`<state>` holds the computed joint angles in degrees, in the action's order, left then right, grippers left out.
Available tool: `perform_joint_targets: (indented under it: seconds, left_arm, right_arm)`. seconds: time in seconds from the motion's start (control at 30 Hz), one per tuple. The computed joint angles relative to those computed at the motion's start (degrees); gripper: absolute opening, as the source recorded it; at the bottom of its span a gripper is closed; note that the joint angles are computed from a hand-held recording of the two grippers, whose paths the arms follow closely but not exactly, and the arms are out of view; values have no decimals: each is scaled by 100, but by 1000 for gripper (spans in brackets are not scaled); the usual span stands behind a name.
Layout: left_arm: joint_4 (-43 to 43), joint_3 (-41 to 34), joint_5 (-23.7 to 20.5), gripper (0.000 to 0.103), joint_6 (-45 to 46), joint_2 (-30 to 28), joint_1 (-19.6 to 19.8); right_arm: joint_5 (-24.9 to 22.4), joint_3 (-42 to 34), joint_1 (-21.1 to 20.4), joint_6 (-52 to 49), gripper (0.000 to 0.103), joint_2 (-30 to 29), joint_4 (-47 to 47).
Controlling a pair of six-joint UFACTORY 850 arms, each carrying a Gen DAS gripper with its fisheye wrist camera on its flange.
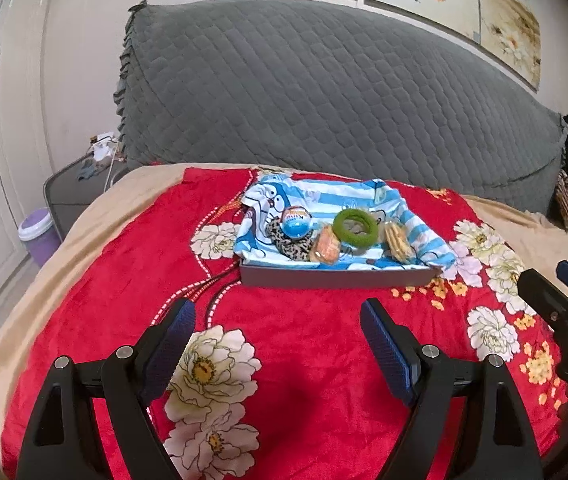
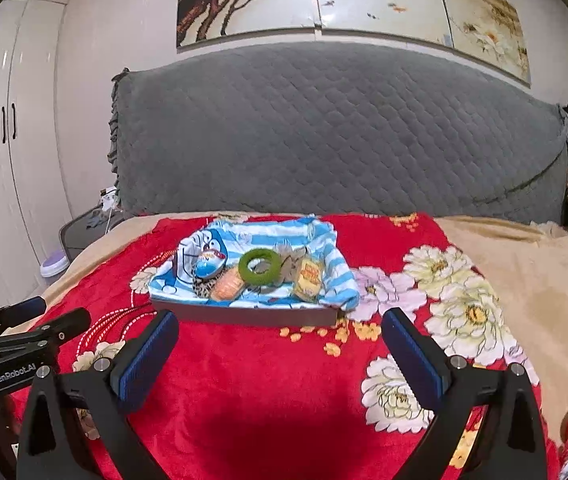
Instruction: Organize objects
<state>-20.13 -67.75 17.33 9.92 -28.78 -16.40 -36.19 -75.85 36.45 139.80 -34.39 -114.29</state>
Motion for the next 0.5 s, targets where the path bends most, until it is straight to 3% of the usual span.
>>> perform_joint_targets:
  seconds: [0.1,0.5]
  left_arm:
    - [-288,18,136,85,270,12,-11]
    - [-728,-124,-119,85,739,-273,-22]
  right_arm:
    - [-165,-41,53,-174,102,-16,-21]
    - [343,-213,-81,-345,102,-240,403]
